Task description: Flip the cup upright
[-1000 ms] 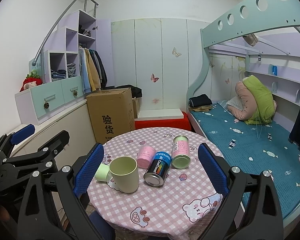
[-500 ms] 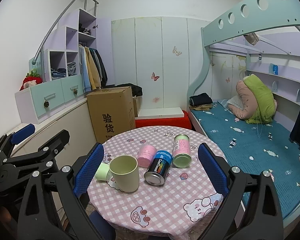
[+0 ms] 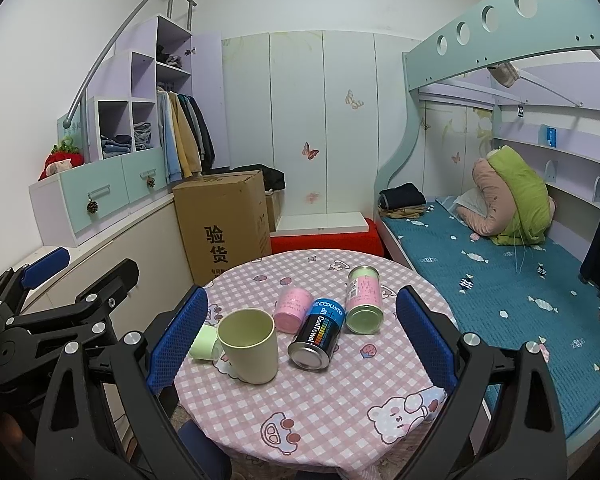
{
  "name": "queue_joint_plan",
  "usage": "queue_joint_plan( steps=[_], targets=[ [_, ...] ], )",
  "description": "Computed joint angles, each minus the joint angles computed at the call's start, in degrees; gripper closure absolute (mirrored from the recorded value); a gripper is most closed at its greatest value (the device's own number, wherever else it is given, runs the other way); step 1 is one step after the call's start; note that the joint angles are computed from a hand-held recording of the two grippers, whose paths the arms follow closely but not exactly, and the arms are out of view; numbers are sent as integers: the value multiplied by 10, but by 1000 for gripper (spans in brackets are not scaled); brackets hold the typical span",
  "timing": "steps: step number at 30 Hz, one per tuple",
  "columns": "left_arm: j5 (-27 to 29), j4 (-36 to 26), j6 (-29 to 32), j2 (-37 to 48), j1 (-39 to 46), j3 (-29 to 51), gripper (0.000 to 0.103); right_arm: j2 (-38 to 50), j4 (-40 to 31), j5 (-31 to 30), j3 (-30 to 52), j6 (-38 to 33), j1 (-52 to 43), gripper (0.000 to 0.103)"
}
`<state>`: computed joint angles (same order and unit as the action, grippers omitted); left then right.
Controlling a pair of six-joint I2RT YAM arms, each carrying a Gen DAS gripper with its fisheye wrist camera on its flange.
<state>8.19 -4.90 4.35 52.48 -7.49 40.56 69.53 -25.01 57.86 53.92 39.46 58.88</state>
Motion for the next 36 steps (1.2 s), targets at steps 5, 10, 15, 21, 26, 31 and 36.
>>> queue_joint_plan(
  steps=[5, 10, 15, 21, 26, 31, 36],
  targets=[
    [0, 1, 0, 0, 0, 0, 5, 2, 1, 1, 1, 0, 1, 11],
    [1, 2, 0, 2, 0, -1, 5, 2, -1, 0, 1, 1, 0, 11],
    [0, 3, -1, 3, -1, -1, 5, 2, -1, -2, 2, 1, -1, 11],
    [-1, 11, -2, 7, -1, -4, 5, 3, 7, -1, -3, -3, -3, 11],
    [-1, 7, -1, 5, 0, -3, 5, 6, 9, -4, -4, -1, -5, 11],
    [0, 12, -1, 7, -1, -4, 5, 6, 9, -5, -4, -1, -5, 11],
    [1, 17, -1, 9, 2, -8, 5, 7, 11, -5, -4, -1, -5, 11]
  ],
)
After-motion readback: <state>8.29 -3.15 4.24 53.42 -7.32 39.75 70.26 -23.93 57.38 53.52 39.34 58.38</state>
